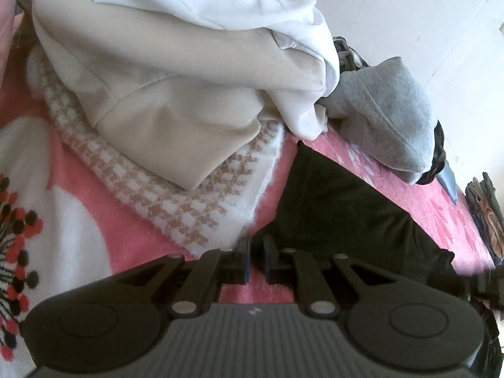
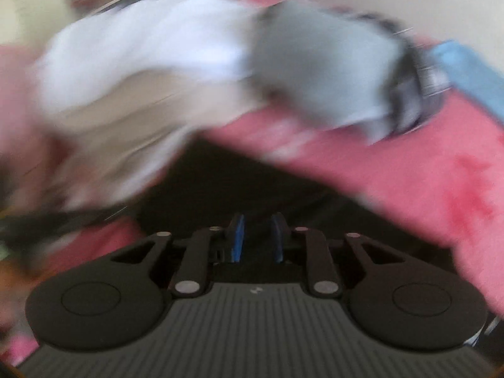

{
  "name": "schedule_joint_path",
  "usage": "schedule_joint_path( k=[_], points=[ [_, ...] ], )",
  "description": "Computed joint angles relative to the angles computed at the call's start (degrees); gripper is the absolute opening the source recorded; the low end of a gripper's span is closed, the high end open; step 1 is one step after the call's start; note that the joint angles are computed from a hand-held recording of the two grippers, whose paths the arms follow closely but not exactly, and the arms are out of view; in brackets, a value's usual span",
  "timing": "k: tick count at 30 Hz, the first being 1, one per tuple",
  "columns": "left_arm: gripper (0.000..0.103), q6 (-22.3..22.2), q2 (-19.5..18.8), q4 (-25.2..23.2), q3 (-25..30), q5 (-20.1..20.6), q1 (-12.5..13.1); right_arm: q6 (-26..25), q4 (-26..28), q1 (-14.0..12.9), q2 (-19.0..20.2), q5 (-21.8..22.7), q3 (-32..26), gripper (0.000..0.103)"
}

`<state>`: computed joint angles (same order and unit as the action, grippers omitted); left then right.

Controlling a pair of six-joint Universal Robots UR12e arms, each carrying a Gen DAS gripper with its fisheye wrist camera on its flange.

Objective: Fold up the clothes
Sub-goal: 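Lower the black shirt onto the bed with both grippers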

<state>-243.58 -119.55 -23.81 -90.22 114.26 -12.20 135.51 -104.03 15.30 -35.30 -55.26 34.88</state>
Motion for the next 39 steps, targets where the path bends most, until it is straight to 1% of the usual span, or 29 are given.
schedule_joint_path(
  k=[1, 2, 4, 5, 7, 10, 12, 13, 14, 15, 17, 18, 19, 20, 22, 24, 26, 27, 28, 30, 32, 34, 37, 39],
  points=[
    [0.011, -0.23, 0.03, 0.05, -0.05, 0.00, 0.04, -1.96, 3.02, 0.11, -1.44, -0.12, 1.78, 0.022],
    [0.011, -0.49, 0.02, 0.18, -0.10, 0.09, 0.05, -2.60, 4.94, 0.24, -2.75, -0.65, 3.76, 0.022],
    [0.011, -0.89, -0.05, 0.44, -0.16, 0.33, 0.08, -1.70, 4.97, 0.39, -4.94, -1.27, 8.23, 0.022],
    [0.011, -0.89, -0.08, 0.52, -0.17, 0.37, 0.10, -1.18, 3.31, 0.53, -5.87, -1.92, 10.63, 0.022],
    [0.011, -0.34, -0.22, 0.26, 0.06, 0.80, 0.05, 0.52, -3.97, 0.93, -7.48, -3.49, 15.79, 0.022],
    [0.011, 0.36, -0.61, -0.13, 0.61, 1.61, 0.04, 2.25, -11.63, 1.49, -8.82, -2.99, 20.73, 0.023],
    [0.011, 0.75, -0.89, -0.07, 0.94, 1.90, 0.14, 1.94, -14.62, 1.41, -9.84, 0.71, 23.52, 0.024],
    [0.010, 0.94, -1.03, 0.06, 1.09, 1.98, 0.20, 0.66, -14.15, 1.24, -10.38, 3.07, 24.44, 0.023],
    [0.011, 1.25, -1.17, 0.24, 1.24, 1.93, 0.26, -1.35, -12.43, 1.01, -10.93, 5.47, 25.06, 0.023],
    [0.013, 1.61, -1.28, 0.35, 1.39, 1.95, 0.31, -3.52, -12.41, 0.90, -11.81, 6.49, 26.34, 0.023],
    [0.019, 2.16, -1.32, 1.00, 1.45, 1.58, 0.35, -7.95, -14.56, 0.80, -13.92, 6.92, 29.61, 0.023],
    [0.026, 2.40, -1.30, 1.43, 1.42, 1.29, 0.37, -9.06, -14.08, 0.56, -14.73, 7.31, 30.47, 0.023],
    [0.034, 2.61, -1.26, 1.94, 1.38, 1.16, 0.33, -9.11, -12.43, 0.20, -15.30, 7.62, 30.68, 0.023],
    [0.038, 2.77, -1.19, 2.62, 1.30, 1.38, 0.17, -9.18, -10.17, -0.28, -15.83, 7.73, 30.64, 0.023],
    [0.050, 3.28, -1.09, 4.01, 1.18, 1.98, -0.19, -9.17, -6.10, -1.59, -17.10, 7.27, 30.69, 0.023],
    [0.055, 5.32, -1.11, 5.14, 1.31, 3.46, -0.71, -8.38, -2.48, -3.11, -18.44, 6.07, 30.76, 0.023],
    [0.057, 7.01, -1.15, 4.83, 1.86, 5.23, -1.17, -5.50, -1.65, -4.71, -19.73, 4.34, 31.33, 0.023],
    [0.058, 7.08, -1.14, 4.37, 2.17, 6.24, -1.37, -3.31, -2.36, -5.66, -20.60, 3.55, 32.18, 0.023],
    [0.058, 6.97, -1.10, 3.96, 2.44, 7.16, -1.55, -0.66, -4.23, -6.63, -21.54, 2.79, 33.45, 0.023],
    [0.058, 6.40, -0.87, 3.69, 2.75, 8.35, -1.90, 6.27, -9.74, -8.69, -23.30, 1.49, 36.73, 0.023],
    [0.058, 7.13, -0.78, 3.50, 3.18, 8.91, -2.31, 13.36, -15.03, -10.74, -24.73, -0.12, 39.59, 0.023],
    [0.058, 9.24, -0.77, 2.64, 4.02, 7.99, -2.81, 20.87, -21.86, -12.60, -25.72, -2.32, 42.57, 0.023],
    [0.058, 13.68, -0.97, 1.76, 5.44, 3.57, -3.74, 31.62, -31.45, -15.03, -26.43, -6.35, 46.30, 0.023],
    [0.058, 17.60, -1.61, 1.58, 7.01, 0.42, -4.63, 37.70, -36.27, -16.28, -26.30, -9.20, 47.86, 0.023]
  ],
)
